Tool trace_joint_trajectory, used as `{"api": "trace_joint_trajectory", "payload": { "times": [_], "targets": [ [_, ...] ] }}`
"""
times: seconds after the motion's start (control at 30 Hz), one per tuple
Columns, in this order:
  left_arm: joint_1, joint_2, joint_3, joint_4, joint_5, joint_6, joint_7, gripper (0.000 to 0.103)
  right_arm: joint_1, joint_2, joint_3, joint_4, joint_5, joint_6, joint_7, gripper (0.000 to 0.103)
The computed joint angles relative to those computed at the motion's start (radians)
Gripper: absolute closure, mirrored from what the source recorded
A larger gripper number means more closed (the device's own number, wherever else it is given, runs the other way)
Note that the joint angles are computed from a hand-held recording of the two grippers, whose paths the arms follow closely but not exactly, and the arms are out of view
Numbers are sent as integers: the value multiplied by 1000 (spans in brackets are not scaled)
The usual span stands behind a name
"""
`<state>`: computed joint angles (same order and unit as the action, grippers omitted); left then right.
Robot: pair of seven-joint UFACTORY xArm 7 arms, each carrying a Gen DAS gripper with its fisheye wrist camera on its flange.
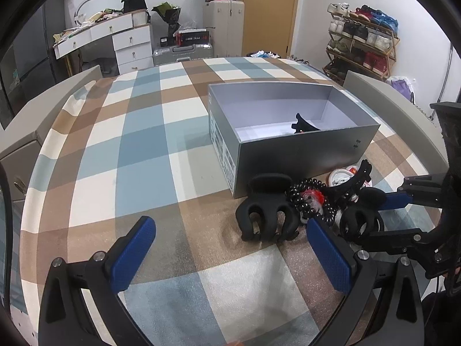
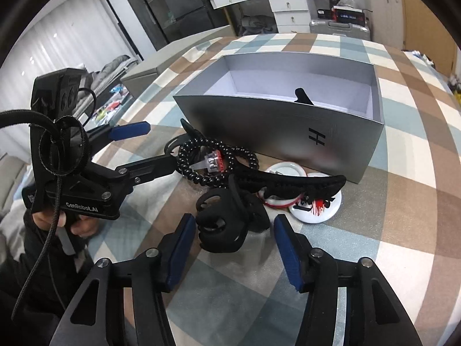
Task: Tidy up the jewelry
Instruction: 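Grasp a round black claw clip with the right tool while the left tool grasps a large black claw clip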
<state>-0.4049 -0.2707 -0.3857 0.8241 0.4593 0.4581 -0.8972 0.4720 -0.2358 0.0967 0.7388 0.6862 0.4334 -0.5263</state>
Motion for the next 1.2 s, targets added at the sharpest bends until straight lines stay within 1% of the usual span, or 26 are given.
{"api": "trace_joint_trajectory", "payload": {
  "times": [0.1,0.17,0.27,0.33,0.5,0.57,0.63,0.77,0.8,0.83,0.87,0.93,0.97,1.0,1.03,1.07,1.1,1.2],
  "targets": [
    [-10,6,5,3,-16,4,18,1,-1,7,1,5,-2,-3,-3,48],
    [-12,12,3,6,-15,9,21,1,1,8,-2,6,7,-3,-14,50],
    [-17,21,3,12,-14,14,21,1,0,6,10,-1,-7,-24,-6,51],
    [-21,24,6,14,-17,14,25,1,6,5,5,-2,-2,-27,-15,51],
    [-25,27,10,14,-19,10,20,1,24,-11,-16,-4,63,-26,-72,51],
    [-37,27,25,8,-52,-9,38,1,31,-19,-28,-5,102,-25,-102,51],
    [-44,32,34,6,-83,-26,54,1,29,-26,-26,-8,114,-31,-109,51],
    [-35,37,23,10,-74,-31,45,2,30,-37,-38,-11,160,-36,-135,51],
    [-36,37,24,9,-75,-36,48,6,28,-39,-40,-11,165,-36,-136,51],
    [-43,36,31,5,-89,-48,64,13,26,-39,-39,-11,166,-37,-136,51],
    [-49,38,37,5,-105,-53,80,17,24,-40,-40,-11,171,-40,-137,51],
    [-55,41,41,4,-127,-60,100,29,23,-44,-40,-13,178,-41,-137,51],
    [-57,42,43,2,-135,-65,110,31,23,-45,-41,-13,182,-43,-139,51],
    [-58,44,43,2,-139,-72,117,38,24,-46,-42,-13,185,-43,-140,51],
    [-63,43,47,-2,-150,-83,134,51,23,-45,-42,-11,188,-44,-141,51],
    [-65,42,47,-4,-155,-93,145,58,24,-45,-43,-10,192,-46,-144,51],
    [-63,41,44,-4,-156,-93,148,62,25,-48,-44,-11,199,-46,-148,51],
    [-49,33,27,-8,-134,-101,133,62,24,-50,-44,-12,204,-51,-152,51]
  ]
}}
